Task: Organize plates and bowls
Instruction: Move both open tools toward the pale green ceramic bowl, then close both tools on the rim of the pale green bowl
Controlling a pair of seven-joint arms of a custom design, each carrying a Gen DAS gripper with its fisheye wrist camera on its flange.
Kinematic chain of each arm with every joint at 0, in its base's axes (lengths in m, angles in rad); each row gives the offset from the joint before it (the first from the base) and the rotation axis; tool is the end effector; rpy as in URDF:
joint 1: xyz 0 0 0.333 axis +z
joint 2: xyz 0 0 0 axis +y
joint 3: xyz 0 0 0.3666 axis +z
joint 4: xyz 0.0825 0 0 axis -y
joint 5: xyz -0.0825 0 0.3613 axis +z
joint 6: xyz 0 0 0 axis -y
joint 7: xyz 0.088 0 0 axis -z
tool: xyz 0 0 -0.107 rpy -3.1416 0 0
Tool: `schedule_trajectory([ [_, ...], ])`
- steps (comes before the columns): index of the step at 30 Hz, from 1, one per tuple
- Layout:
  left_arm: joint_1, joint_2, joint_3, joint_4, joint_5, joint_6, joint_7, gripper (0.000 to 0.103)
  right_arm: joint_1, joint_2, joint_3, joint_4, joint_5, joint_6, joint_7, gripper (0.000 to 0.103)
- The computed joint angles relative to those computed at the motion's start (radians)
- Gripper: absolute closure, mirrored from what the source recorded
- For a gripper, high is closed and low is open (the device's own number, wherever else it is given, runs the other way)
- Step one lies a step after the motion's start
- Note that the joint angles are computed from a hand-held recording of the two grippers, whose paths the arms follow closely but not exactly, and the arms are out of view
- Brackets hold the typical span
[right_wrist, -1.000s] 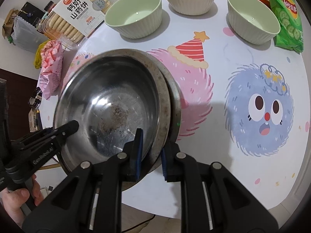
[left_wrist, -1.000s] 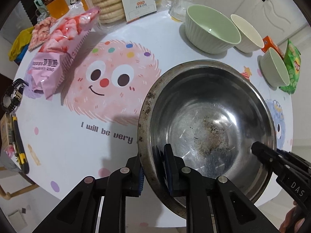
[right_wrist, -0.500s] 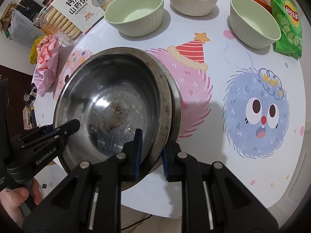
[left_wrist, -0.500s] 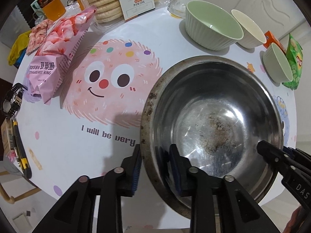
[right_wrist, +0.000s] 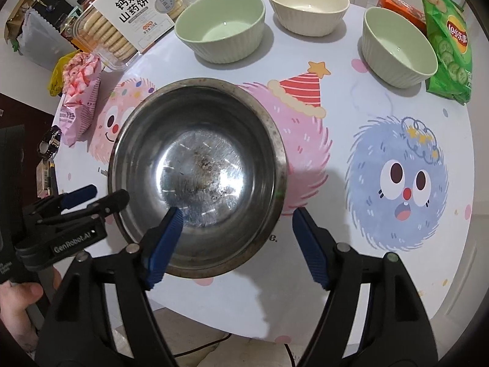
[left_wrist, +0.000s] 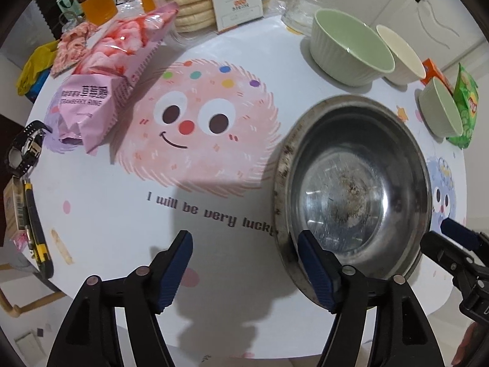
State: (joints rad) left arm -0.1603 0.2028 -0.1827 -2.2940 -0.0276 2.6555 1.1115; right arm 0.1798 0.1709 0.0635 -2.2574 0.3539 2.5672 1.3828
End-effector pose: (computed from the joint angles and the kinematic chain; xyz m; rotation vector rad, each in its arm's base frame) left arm 0.5110 -0.1791 0.3463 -2.3594 2.0372 -0.2640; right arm 0.5292 0.1248 0.3667 -2.1846 1.8893 0.0991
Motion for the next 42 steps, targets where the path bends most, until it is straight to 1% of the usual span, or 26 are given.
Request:
schedule_trajectory([
  [3,0.014,-0.018,0.001,-0.017,-0.024,0.022,0.015,0.026,-0.004,-0.004,-0.003,-0.006,0.006,0.003,0.005,0.019],
  [5,0.018,-0.021,0.005,-0.004,-0.022,0.023,0.019,0.02,-0.013,-0.006,-0.001,-0.007,0.036,0.004,-0.004,0.017],
  [6,0.023,-0.025,0.005,-0.005,-0.027,0.027,0.028,0.014,-0.017,-0.006,0.0,-0.006,0.056,0.004,-0.008,0.014],
  [7,0.025,-0.022,0.007,0.005,-0.026,0.025,0.031,0.007,-0.021,-0.007,0.0,-0.006,0.072,0.007,-0.008,0.005],
  [8,0.025,-0.02,0.01,0.014,-0.022,0.021,0.029,0.002,-0.024,-0.006,0.0,-0.004,0.089,0.012,-0.01,0.0],
  [9,0.026,-0.019,0.01,0.017,-0.021,0.025,0.029,0.0,-0.028,-0.006,0.003,-0.002,0.113,0.02,-0.019,0.0],
  [12,0.036,-0.004,0.009,0.045,-0.035,0.031,0.051,0.0,-0.038,0.002,0.004,0.02,0.165,0.022,-0.026,0.0],
  [17,0.043,0.058,-0.008,0.138,-0.073,0.003,0.088,0.0,-0.059,0.045,0.009,0.097,0.239,0.009,-0.037,0.0],
  [20,0.054,0.099,-0.027,0.207,-0.118,-0.029,0.136,0.0,-0.069,0.087,0.012,0.161,0.263,-0.011,-0.019,0.0],
  [22,0.049,0.135,-0.024,0.267,-0.119,-0.062,0.148,0.0,-0.076,0.122,0.014,0.212,0.272,-0.025,-0.001,0.0],
  [25,0.019,0.192,0.006,0.366,-0.057,-0.119,0.116,0.0,-0.084,0.177,0.014,0.297,0.257,-0.06,0.043,0.0],
  [28,0.018,0.252,0.008,0.462,-0.042,-0.165,0.12,0.0,-0.082,0.232,0.009,0.377,0.207,-0.086,0.092,0.0],
  [31,0.027,0.323,0.0,0.571,-0.052,-0.226,0.129,0.0,-0.06,0.289,-0.013,0.456,0.101,-0.114,0.165,0.0],
  [34,0.011,0.379,0.013,0.658,-0.026,-0.269,0.124,0.0,-0.059,0.344,-0.011,0.524,0.048,-0.149,0.215,0.0],
  [39,-0.005,0.462,0.018,0.784,0.002,-0.321,0.131,0.002,-0.073,0.417,0.004,0.607,0.024,-0.165,0.261,0.0],
  [41,-0.008,0.492,0.016,0.828,0.001,-0.342,0.131,0.006,-0.086,0.438,0.016,0.632,0.034,-0.17,0.268,0.001],
  [42,-0.012,0.502,0.02,0.844,0.007,-0.349,0.127,0.012,-0.089,0.448,0.019,0.646,0.035,-0.175,0.274,0.002],
])
